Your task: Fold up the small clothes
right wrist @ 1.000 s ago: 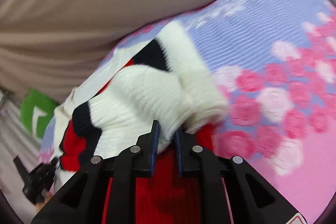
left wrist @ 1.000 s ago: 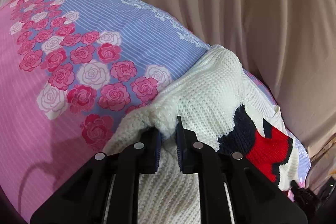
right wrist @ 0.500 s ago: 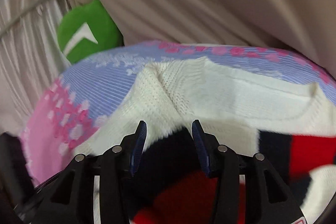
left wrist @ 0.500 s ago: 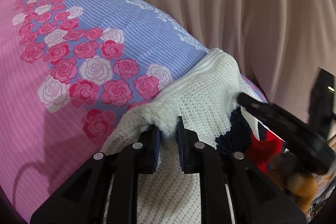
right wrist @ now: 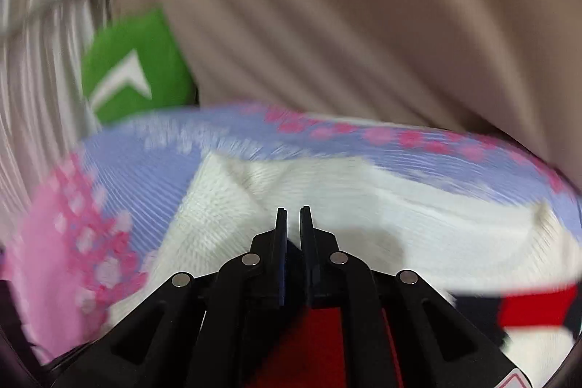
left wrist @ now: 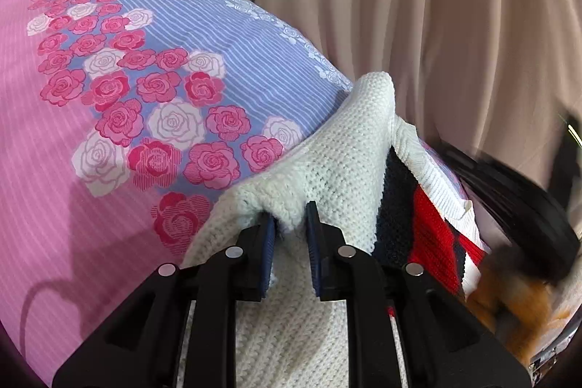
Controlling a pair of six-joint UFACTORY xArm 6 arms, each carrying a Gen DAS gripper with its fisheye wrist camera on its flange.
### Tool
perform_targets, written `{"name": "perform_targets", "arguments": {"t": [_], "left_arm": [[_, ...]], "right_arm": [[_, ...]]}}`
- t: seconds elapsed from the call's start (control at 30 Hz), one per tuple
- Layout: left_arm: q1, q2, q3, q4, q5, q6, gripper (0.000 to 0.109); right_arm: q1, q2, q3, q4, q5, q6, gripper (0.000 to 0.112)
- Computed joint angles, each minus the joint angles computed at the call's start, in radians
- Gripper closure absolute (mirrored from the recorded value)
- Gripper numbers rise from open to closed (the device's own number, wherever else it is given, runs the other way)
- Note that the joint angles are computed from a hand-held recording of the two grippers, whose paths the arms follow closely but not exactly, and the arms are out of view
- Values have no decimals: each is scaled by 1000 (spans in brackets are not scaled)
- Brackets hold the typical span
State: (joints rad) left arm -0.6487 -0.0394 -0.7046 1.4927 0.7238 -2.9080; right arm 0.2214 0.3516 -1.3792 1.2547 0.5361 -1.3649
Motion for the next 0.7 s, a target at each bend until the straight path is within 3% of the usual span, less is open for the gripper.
{"name": "perform_targets", "arguments": {"t": [0.03,0.1,0.13,0.2,0.27,0.37,0.47,0.53,0.57,0.63,0.7], "left_arm": [[-2,2,-2,-4,2,4,93],[-7,6,-9,-23,9,24,93],[-6,10,-14,-30,10,34,93],[-6,16,-22,-44,15,53,92],[-7,22,-33,-63,23,77,92],[-12,33,-50,-94,35,117,92],[-17,51,-81,-154,57,202,92],[-28,75,-121,-235,93,313,92],[-30,85,-139,-276,110,372,92],[-49,106,-191,-361,185,495,96],[-63,105,-214,-387,234,548,98]], "right_arm": [[-59,-39,42,52,14,-37,101],[-182,-96,119,118,1,-85,79],[-234,-110,146,131,-17,-94,74],[-331,-117,191,148,-60,-104,73],[-395,-91,186,80,-16,-44,72],[-447,-61,167,29,113,9,72],[-417,-40,143,-14,101,16,69],[-397,-15,118,-96,69,80,83],[-388,-11,112,-101,73,89,103],[-393,-61,136,15,102,-7,104],[-438,-162,206,205,187,-192,104]]}}
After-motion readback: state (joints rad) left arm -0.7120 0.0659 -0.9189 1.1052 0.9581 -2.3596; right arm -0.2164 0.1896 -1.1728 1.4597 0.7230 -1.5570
